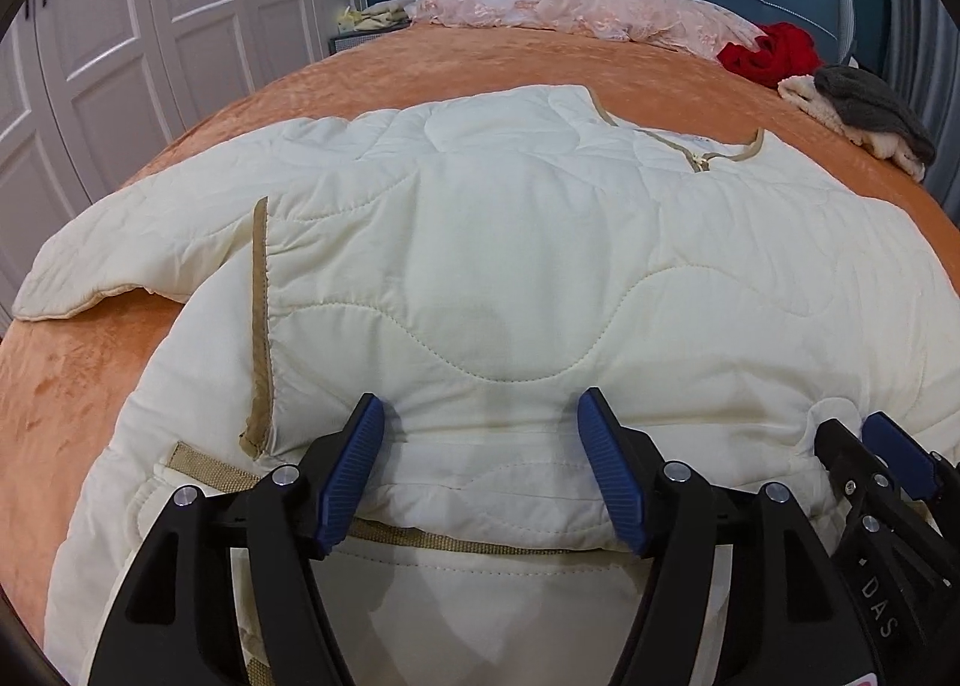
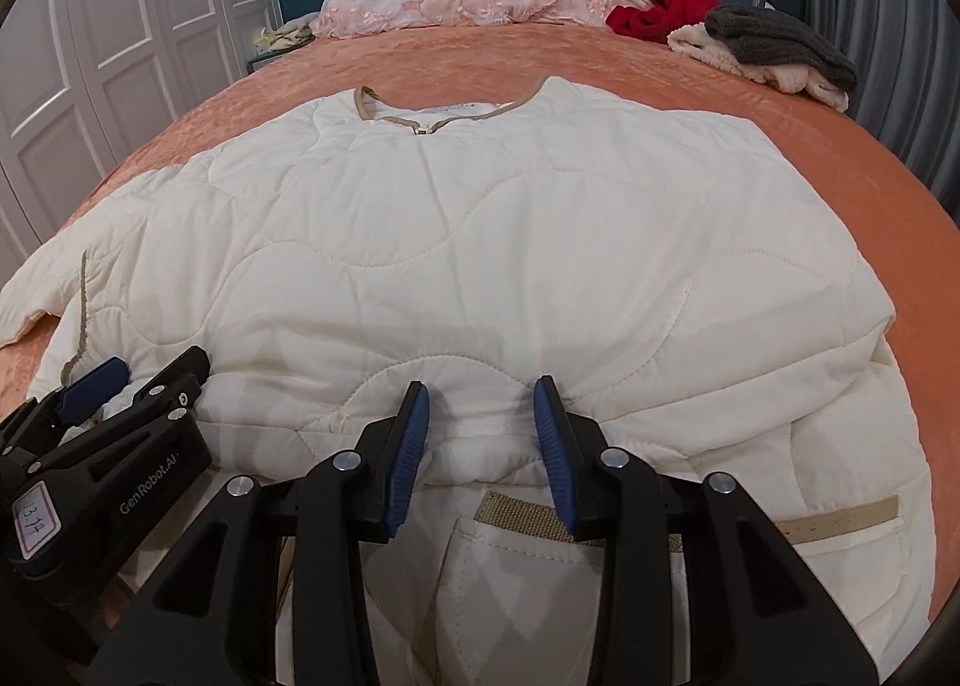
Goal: Fold large clothes
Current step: 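Grasp the other sleeve cuff with the left tool and lift it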
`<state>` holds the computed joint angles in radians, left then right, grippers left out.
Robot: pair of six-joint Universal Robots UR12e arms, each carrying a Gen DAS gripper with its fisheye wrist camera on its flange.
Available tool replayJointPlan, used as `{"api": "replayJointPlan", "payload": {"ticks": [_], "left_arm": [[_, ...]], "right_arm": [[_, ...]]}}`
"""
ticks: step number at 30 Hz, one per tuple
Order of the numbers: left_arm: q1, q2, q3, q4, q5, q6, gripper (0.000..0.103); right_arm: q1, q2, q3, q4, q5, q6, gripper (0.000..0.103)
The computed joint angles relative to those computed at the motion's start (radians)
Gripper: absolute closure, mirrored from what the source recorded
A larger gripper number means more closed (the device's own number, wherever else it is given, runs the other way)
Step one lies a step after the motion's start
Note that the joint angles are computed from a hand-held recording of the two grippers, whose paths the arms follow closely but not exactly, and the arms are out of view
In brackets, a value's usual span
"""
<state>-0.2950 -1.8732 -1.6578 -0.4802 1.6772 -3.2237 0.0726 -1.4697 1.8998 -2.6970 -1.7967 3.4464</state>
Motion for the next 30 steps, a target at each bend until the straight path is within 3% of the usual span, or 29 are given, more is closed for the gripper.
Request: {"api": "replayJointPlan", "payload": {"ticks": [3, 7, 9, 10, 13, 16, 20, 23, 27, 30], "left_arm": [[0.005, 0.004, 0.0, -0.004, -0.016, -0.008, 0.037], [0.052, 0.035, 0.008, -0.077, -0.166, -0.042, 0.035], [0.098, 0.076, -0.008, -0.099, -0.257, -0.071, 0.034], [0.125, 0.096, -0.024, -0.086, -0.302, -0.086, 0.027], [0.235, 0.152, -0.071, -0.039, -0.386, -0.17, 0.019], [0.326, 0.16, -0.068, -0.073, -0.402, -0.233, 0.019], [0.436, 0.13, -0.036, -0.111, -0.312, -0.337, 0.019], [0.506, 0.091, 0.0, -0.143, -0.304, -0.452, 0.02], [0.557, 0.05, 0.027, -0.149, -0.354, -0.573, 0.021], [0.565, 0.027, 0.046, -0.141, -0.364, -0.597, 0.027]], "right_arm": [[0.001, -0.001, -0.002, 0.005, -0.004, -0.001, 0.068], [0.009, -0.012, -0.018, 0.053, -0.024, -0.006, 0.068], [0.027, -0.034, -0.02, 0.076, -0.063, 0.005, 0.067], [0.035, -0.053, -0.008, 0.069, -0.068, 0.015, 0.064], [0.061, -0.101, 0.025, 0.055, -0.081, 0.024, 0.056], [0.089, -0.14, 0.047, 0.072, -0.096, 0.022, 0.055], [0.106, -0.188, 0.07, 0.107, -0.079, 0.071, 0.049], [0.123, -0.198, 0.066, 0.148, -0.092, 0.101, 0.049], [0.142, -0.196, 0.054, 0.19, -0.093, 0.116, 0.048], [0.159, -0.189, 0.045, 0.204, -0.095, 0.118, 0.048]]}}
